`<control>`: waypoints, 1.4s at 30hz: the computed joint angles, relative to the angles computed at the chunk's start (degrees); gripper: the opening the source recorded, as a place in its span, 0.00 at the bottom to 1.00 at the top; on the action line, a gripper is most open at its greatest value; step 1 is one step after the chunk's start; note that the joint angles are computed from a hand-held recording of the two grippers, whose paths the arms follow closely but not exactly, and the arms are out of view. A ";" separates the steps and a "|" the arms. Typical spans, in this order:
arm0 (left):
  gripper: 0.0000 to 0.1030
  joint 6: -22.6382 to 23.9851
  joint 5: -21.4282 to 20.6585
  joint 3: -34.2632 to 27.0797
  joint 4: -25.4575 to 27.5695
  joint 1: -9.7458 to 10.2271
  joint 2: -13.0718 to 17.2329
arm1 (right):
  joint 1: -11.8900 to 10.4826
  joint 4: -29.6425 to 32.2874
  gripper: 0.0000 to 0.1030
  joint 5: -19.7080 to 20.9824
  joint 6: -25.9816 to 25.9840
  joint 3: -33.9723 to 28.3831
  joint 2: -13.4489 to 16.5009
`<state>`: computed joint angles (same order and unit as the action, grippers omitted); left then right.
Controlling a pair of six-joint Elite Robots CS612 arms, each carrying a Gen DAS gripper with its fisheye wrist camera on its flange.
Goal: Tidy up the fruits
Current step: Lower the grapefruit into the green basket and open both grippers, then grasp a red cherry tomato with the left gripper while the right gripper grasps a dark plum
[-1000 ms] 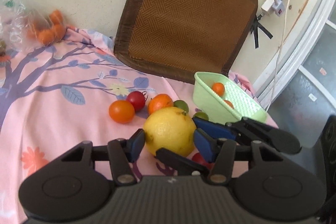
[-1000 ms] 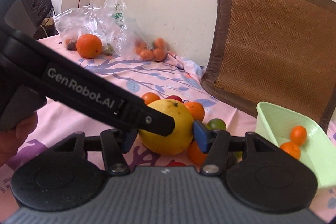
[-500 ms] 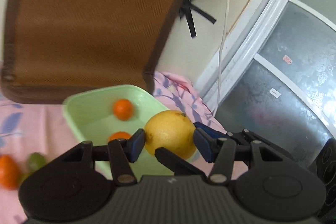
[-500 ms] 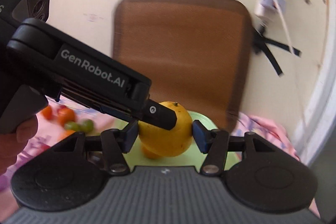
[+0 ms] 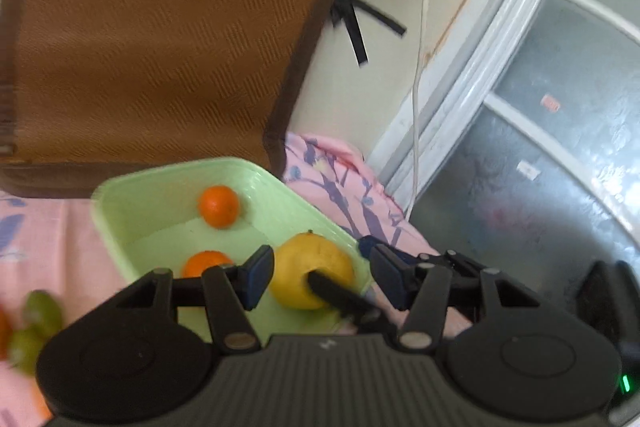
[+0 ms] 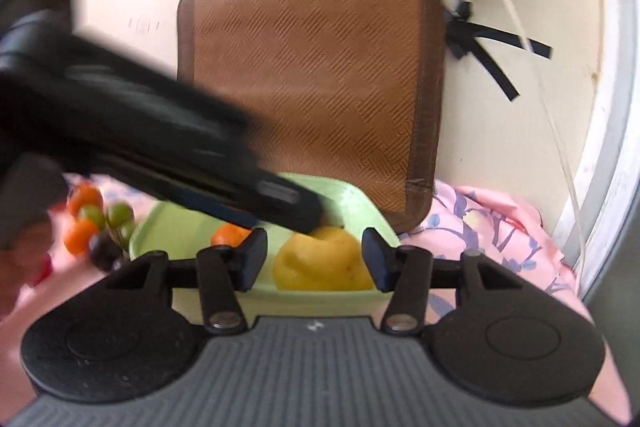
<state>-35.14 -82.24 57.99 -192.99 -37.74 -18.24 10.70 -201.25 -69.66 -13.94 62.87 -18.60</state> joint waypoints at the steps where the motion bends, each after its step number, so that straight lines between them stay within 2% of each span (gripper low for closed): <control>1: 0.52 -0.66 2.06 3.85 -3.27 -0.18 -1.73 | -0.31 -1.21 0.47 0.68 1.99 0.13 -0.08; 4: 0.52 -3.02 8.89 15.49 -10.34 -0.83 -6.85 | -0.99 -7.19 0.40 1.21 8.73 1.10 -0.40; 5: 0.52 -3.33 12.12 18.87 -10.37 -1.29 -8.46 | -1.20 -8.99 0.39 1.77 11.15 1.93 -0.74; 7: 0.52 -4.05 19.06 24.40 -7.22 -2.50 -11.24 | -1.38 -10.19 0.35 3.55 14.90 3.62 -1.73; 8: 0.52 -4.81 20.20 26.22 -6.43 -2.87 -12.00 | -1.49 -10.27 0.34 5.30 15.77 5.00 -2.41; 10: 0.52 -5.63 17.94 27.81 -7.02 -2.98 -12.28 | -1.38 -8.45 0.31 9.19 14.92 7.17 -3.60; 12: 0.52 -4.71 15.60 27.27 -6.31 -3.01 -11.71 | -0.66 -5.78 0.28 11.00 11.75 9.30 -4.67; 15: 0.52 -2.39 14.24 24.33 -0.20 -3.07 -10.58 | 0.99 -0.97 0.27 10.57 8.00 10.87 -5.48; 18: 0.49 -2.24 11.48 23.01 -0.13 -2.70 -9.18 | 2.30 3.78 0.26 9.51 5.86 10.76 -5.95; 19: 0.47 -1.84 12.37 22.64 -1.17 -2.84 -8.61 | 2.63 3.82 0.26 9.43 5.01 11.56 -6.25; 21: 0.28 -2.27 12.43 22.67 -1.83 -2.69 -8.32 | 3.47 5.00 0.26 8.14 2.59 10.95 -6.16; 23: 0.28 -3.75 10.48 23.38 -3.83 -2.22 -8.29 | 4.41 6.45 0.27 4.52 0.56 9.44 -5.56; 26: 0.28 -3.79 11.13 24.83 -5.36 -2.21 -8.65 | 5.52 6.67 0.28 -1.27 -0.67 8.81 -5.10; 32: 0.28 -4.85 10.31 25.70 -8.67 -1.83 -8.34 | 6.76 11.51 0.29 -7.53 2.94 6.98 -4.55; 33: 0.28 -4.95 10.40 25.70 -8.80 -1.88 -8.30 | 6.79 12.53 0.34 -8.12 4.34 6.36 -4.39; 35: 0.28 -4.90 10.20 25.70 -9.05 -1.81 -8.24 | 6.61 14.17 0.41 -7.82 7.01 4.96 -3.88; 39: 0.28 -5.71 9.41 25.70 -9.92 -1.59 -8.04 | 6.32 15.03 0.43 -5.57 7.51 3.98 -3.42; 41: 0.28 -5.86 9.42 25.66 -9.98 -1.58 -8.00 | 6.01 15.12 0.41 -3.74 7.73 4.08 -3.45; 42: 0.28 -5.74 9.62 25.61 -9.84 -1.62 -7.99 | 5.86 15.28 0.33 -2.93 7.81 4.06 -3.45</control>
